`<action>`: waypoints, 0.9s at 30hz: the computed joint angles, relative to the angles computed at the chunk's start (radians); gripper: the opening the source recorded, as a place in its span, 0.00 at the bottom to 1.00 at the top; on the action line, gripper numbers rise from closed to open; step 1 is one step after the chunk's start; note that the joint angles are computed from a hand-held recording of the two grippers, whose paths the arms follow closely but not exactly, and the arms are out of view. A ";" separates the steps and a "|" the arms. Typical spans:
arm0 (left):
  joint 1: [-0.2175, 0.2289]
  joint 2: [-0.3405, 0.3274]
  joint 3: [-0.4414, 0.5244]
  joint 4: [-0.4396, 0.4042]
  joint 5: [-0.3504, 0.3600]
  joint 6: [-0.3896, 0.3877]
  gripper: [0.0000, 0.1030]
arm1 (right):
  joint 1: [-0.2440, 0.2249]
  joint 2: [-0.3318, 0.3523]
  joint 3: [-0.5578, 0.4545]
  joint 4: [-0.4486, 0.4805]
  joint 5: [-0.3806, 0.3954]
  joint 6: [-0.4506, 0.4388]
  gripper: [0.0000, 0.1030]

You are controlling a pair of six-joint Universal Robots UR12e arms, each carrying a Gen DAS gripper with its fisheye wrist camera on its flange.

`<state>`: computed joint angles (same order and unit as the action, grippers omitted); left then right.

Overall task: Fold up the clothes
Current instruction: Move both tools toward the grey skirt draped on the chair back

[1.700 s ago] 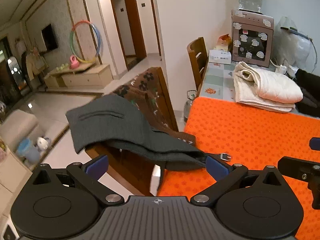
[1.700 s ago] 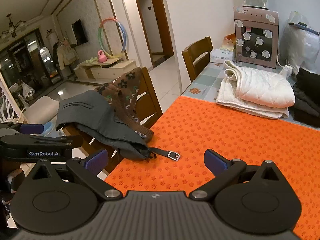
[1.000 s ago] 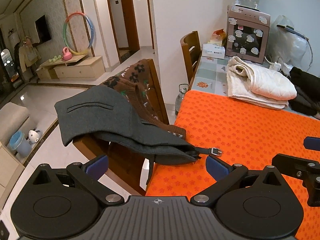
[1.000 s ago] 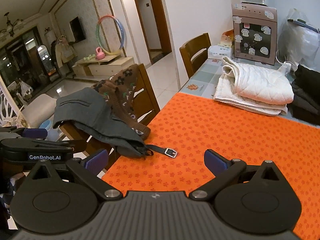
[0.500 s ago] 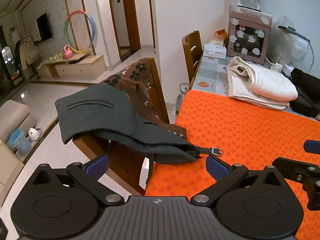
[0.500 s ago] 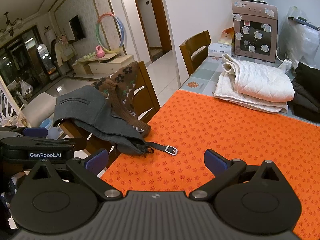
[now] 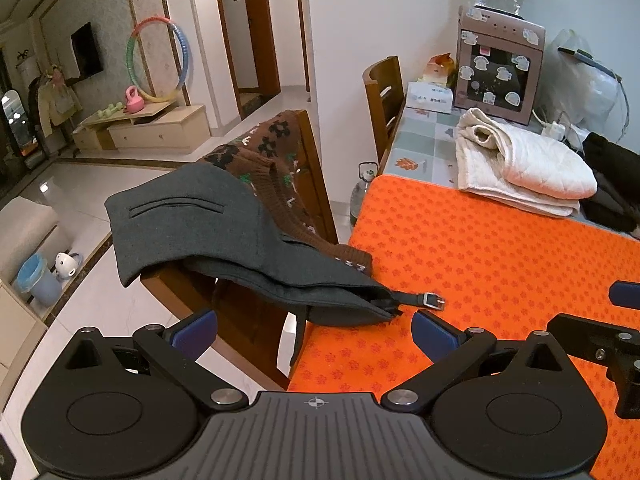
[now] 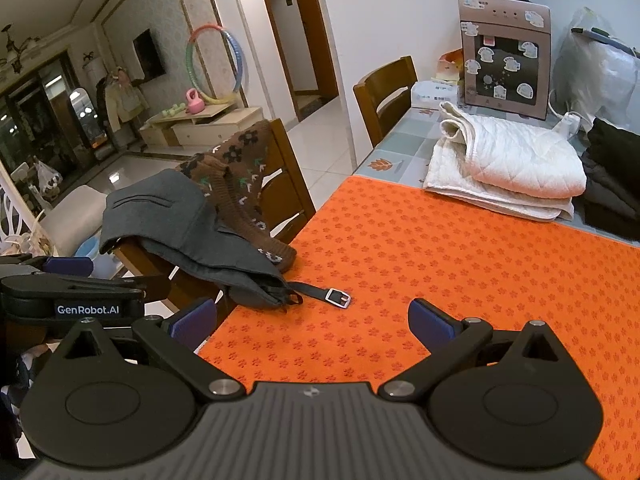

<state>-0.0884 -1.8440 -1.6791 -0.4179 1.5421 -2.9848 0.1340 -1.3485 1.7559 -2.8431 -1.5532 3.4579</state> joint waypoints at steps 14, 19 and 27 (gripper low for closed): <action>-0.001 -0.004 0.006 -0.012 -0.001 -0.003 1.00 | -0.004 0.002 -0.003 0.007 0.005 0.005 1.00; -0.001 -0.005 0.007 -0.015 -0.001 0.003 1.00 | -0.004 0.003 -0.004 0.007 0.005 0.008 1.00; -0.005 -0.008 0.012 -0.022 0.003 0.012 1.00 | -0.006 0.005 -0.004 0.006 0.007 0.009 1.00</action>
<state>-0.0932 -1.8518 -1.6666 -0.4402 1.5450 -2.9723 0.1284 -1.3436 1.7517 -2.8372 -1.5467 3.4664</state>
